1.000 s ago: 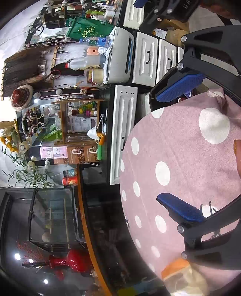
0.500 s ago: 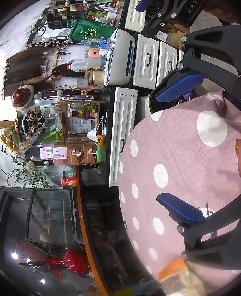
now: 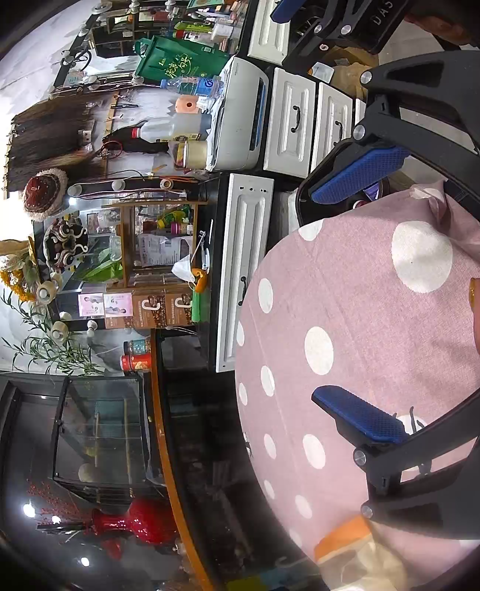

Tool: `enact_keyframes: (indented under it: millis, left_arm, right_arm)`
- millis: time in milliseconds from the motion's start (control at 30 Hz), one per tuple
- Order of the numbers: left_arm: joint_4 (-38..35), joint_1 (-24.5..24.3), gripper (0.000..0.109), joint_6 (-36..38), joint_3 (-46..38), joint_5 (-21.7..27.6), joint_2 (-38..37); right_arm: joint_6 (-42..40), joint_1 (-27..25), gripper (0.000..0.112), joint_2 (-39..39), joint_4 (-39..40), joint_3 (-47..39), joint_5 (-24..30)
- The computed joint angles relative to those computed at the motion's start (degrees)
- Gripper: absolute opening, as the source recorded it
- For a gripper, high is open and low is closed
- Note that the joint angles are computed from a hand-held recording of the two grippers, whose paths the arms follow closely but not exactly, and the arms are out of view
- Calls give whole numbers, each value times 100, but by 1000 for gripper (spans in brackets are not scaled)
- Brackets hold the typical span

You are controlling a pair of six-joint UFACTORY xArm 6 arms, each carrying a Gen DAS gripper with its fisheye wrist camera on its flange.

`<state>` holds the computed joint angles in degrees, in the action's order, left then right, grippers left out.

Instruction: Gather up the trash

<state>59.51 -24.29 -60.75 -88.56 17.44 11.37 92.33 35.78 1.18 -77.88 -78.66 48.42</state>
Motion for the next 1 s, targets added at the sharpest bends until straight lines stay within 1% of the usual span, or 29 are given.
enact_keyframes:
  millis: [900, 1000]
  left_arm:
    - [-62, 4, 98, 41, 0, 24, 2]
    - [30, 1, 98, -54, 11, 29, -8]
  right_arm:
    - [-32, -30, 97, 10, 73, 19, -60]
    - [-47, -34, 97, 13, 87, 14, -67]
